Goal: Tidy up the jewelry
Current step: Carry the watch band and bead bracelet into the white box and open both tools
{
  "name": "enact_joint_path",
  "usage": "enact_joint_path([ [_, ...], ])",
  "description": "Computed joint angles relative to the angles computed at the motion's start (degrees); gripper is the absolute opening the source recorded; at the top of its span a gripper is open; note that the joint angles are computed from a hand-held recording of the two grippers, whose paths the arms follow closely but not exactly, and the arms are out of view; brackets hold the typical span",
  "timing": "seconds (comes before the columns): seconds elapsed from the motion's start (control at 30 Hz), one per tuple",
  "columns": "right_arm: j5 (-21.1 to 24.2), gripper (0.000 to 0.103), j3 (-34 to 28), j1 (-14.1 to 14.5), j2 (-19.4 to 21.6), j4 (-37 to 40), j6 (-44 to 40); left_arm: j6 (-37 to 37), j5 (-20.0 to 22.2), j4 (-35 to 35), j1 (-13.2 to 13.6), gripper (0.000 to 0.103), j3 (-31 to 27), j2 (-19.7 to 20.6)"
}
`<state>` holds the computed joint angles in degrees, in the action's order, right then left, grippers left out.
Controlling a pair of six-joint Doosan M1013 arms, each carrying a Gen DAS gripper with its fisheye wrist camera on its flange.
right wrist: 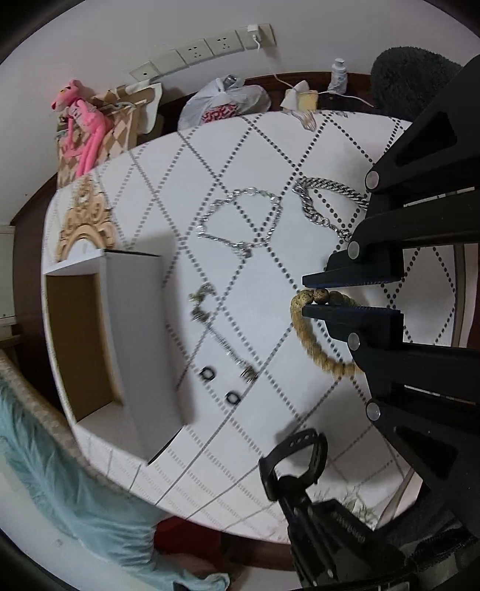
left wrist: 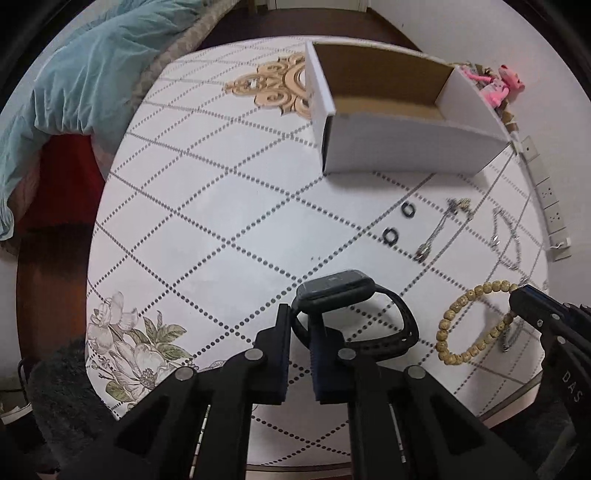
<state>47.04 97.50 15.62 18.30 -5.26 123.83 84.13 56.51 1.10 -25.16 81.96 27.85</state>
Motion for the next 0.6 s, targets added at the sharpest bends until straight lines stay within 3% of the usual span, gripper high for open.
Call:
enact_joint_path([
  [0.23,-2.0,0.009,-1.4,-0.8,-1.3,0.9,-1.7,0.9,-1.5,-2.6,0.1,0.006,-1.4,-1.6],
  [0.6,-5.0,0.009,-5.6,-2.8,-2.2,2.6,-5.9,4.6,-3.3,-7.4,0.5,0.006,-8.9,0.2],
])
